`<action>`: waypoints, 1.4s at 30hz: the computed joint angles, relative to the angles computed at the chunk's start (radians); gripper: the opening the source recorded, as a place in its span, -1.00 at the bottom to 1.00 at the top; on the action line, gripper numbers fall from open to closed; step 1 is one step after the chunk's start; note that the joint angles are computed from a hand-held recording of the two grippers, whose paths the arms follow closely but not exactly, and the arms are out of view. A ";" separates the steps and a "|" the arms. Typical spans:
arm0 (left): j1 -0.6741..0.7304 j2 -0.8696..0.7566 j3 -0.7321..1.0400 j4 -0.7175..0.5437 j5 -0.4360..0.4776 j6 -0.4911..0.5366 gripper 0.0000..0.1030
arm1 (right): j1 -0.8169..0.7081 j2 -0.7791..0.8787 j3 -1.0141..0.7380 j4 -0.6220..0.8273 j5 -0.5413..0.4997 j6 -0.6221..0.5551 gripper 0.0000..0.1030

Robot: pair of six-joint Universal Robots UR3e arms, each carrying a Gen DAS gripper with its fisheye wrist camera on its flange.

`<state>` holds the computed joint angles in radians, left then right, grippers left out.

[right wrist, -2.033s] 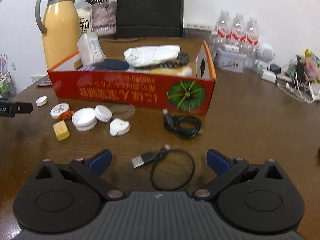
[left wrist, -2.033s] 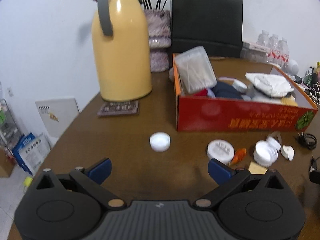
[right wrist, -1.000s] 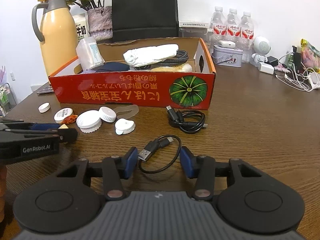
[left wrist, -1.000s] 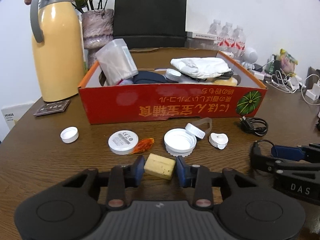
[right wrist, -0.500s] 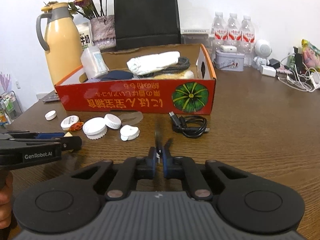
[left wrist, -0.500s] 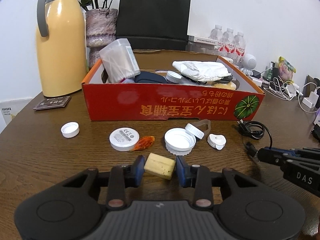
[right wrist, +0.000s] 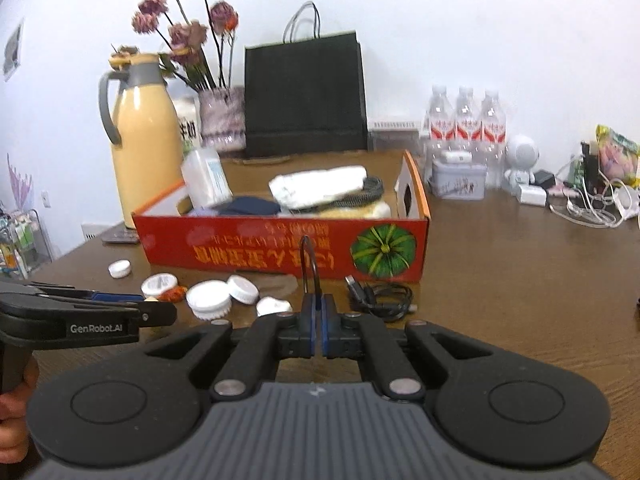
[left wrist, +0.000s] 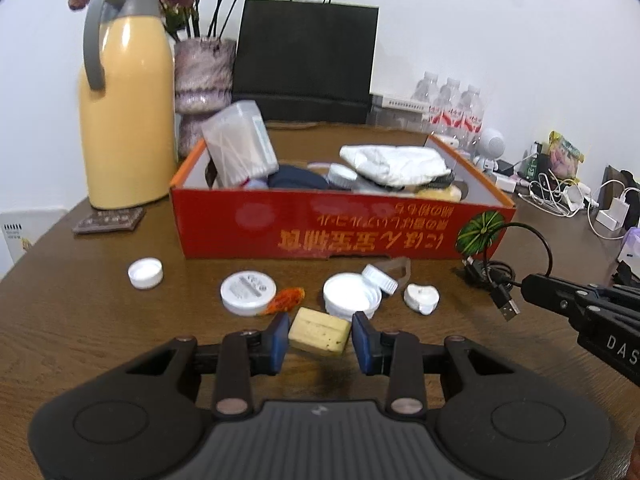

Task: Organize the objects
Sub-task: 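Carry the sponge and USB cable into the box and open both tools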

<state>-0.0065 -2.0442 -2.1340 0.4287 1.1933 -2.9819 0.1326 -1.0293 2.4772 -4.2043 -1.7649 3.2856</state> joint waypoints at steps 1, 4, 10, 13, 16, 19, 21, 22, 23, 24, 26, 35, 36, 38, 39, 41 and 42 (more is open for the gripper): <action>-0.002 0.004 0.001 0.001 0.002 -0.004 -0.37 | 0.000 0.001 -0.002 -0.001 0.006 -0.005 -0.94; -0.006 0.016 0.007 -0.004 -0.002 -0.019 -0.37 | 0.007 0.002 -0.016 0.010 0.016 -0.008 -0.94; -0.029 0.029 0.071 -0.042 0.007 -0.050 -0.37 | 0.007 -0.033 -0.060 0.048 0.023 -0.018 -0.94; -0.046 0.023 0.133 -0.068 0.025 -0.071 -0.37 | -0.005 -0.055 -0.087 0.073 0.032 -0.031 -0.94; -0.061 0.007 0.205 -0.099 0.037 -0.088 -0.37 | -0.025 -0.069 -0.126 0.102 0.047 -0.047 -0.94; -0.075 -0.022 0.288 -0.127 0.051 -0.109 -0.37 | -0.045 -0.069 -0.173 0.130 0.063 -0.058 -0.94; -0.088 -0.047 0.351 -0.155 0.065 -0.126 -0.37 | -0.056 -0.058 -0.215 0.150 0.072 -0.065 -0.94; -0.095 -0.064 0.387 -0.166 0.074 -0.133 -0.37 | -0.063 -0.051 -0.237 0.160 0.080 -0.068 -0.94; -0.102 -0.081 0.418 -0.174 0.082 -0.138 -0.37 | -0.067 -0.043 -0.260 0.170 0.087 -0.071 -0.94; -0.110 -0.099 0.455 -0.188 0.091 -0.144 -0.37 | -0.072 -0.034 -0.285 0.181 0.093 -0.078 -0.94; -0.120 -0.136 0.530 -0.217 0.097 -0.145 -0.37 | -0.079 -0.013 -0.338 0.201 0.101 -0.088 -0.94; -0.157 -0.323 0.905 -0.368 0.146 -0.188 -0.37 | -0.140 0.077 -0.555 0.313 0.175 -0.094 -0.94; -0.160 -0.344 0.949 -0.393 0.149 -0.189 -0.37 | -0.147 0.089 -0.582 0.326 0.182 -0.095 -0.94; -0.164 -0.392 1.037 -0.430 0.154 -0.190 -0.37 | -0.162 0.112 -0.633 0.354 0.197 -0.099 -0.94; -0.166 -0.415 1.083 -0.454 0.158 -0.187 -0.37 | -0.169 0.123 -0.659 0.369 0.204 -0.102 -0.94; -0.168 -0.460 1.174 -0.503 0.157 -0.182 -0.37 | -0.183 0.143 -0.701 0.392 0.219 -0.100 -0.94; -0.168 -0.480 1.214 -0.520 0.157 -0.180 -0.37 | -0.191 0.153 -0.723 0.404 0.229 -0.103 -0.94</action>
